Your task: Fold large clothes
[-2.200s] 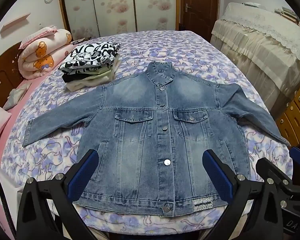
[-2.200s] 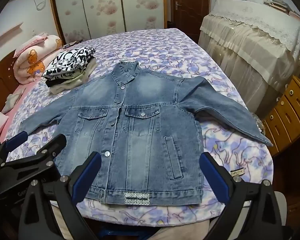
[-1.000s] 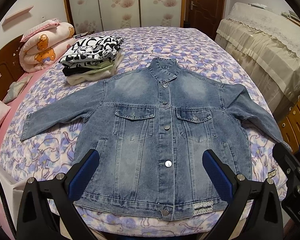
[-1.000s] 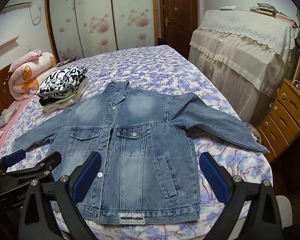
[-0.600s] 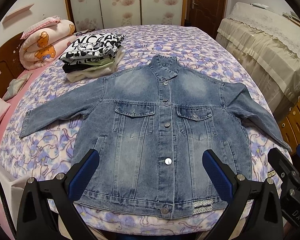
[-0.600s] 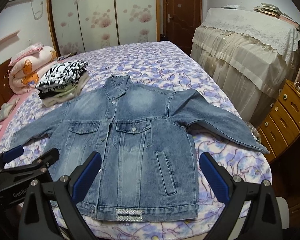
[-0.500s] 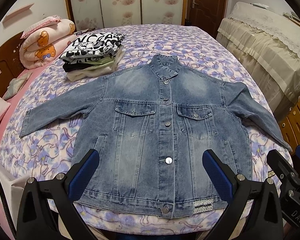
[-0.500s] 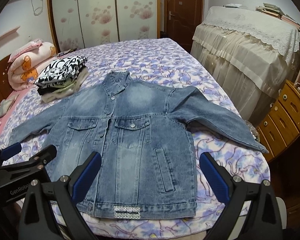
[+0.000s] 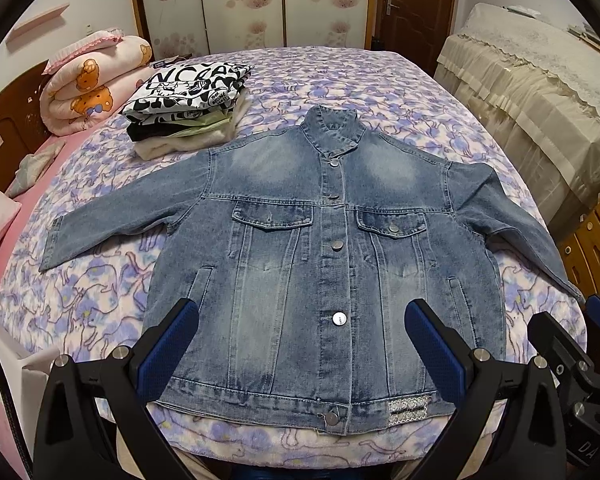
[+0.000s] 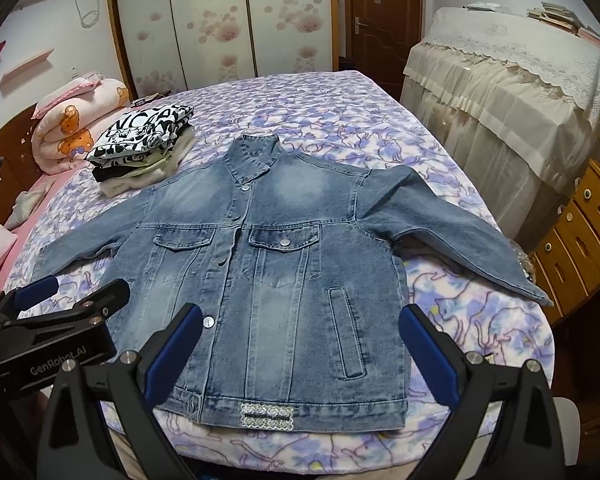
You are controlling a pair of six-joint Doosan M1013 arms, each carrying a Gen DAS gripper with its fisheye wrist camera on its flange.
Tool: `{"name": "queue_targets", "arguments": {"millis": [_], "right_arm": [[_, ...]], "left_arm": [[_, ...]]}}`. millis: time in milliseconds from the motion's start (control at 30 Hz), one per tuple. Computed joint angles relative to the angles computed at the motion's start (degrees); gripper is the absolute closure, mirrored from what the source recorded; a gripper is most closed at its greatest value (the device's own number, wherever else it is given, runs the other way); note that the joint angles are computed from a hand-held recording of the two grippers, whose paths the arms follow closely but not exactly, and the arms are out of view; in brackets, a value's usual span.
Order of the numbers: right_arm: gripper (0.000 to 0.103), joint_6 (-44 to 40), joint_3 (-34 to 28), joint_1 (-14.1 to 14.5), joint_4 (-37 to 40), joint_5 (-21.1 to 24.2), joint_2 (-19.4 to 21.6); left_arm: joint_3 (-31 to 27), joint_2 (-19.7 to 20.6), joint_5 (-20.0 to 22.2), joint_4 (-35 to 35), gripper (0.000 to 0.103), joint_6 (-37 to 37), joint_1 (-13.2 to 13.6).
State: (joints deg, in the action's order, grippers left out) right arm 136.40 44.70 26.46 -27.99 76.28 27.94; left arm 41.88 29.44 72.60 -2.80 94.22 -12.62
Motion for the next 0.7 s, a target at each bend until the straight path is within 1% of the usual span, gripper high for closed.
{"name": "queue_targets", "arguments": {"millis": [267, 700], "right_arm": [[0.004, -0.89, 0.02, -0.23, 1.82, 0.02, 0.02], [0.004, -0.98, 0.57, -0.27, 2.14, 0.29, -0.16]], "left_arm": [[0.06, -0.03, -0.01, -0.03, 0.001, -0.06, 0.00], [0.13, 0.03, 0.80, 0.21, 0.001, -0.04, 0.19]]}}
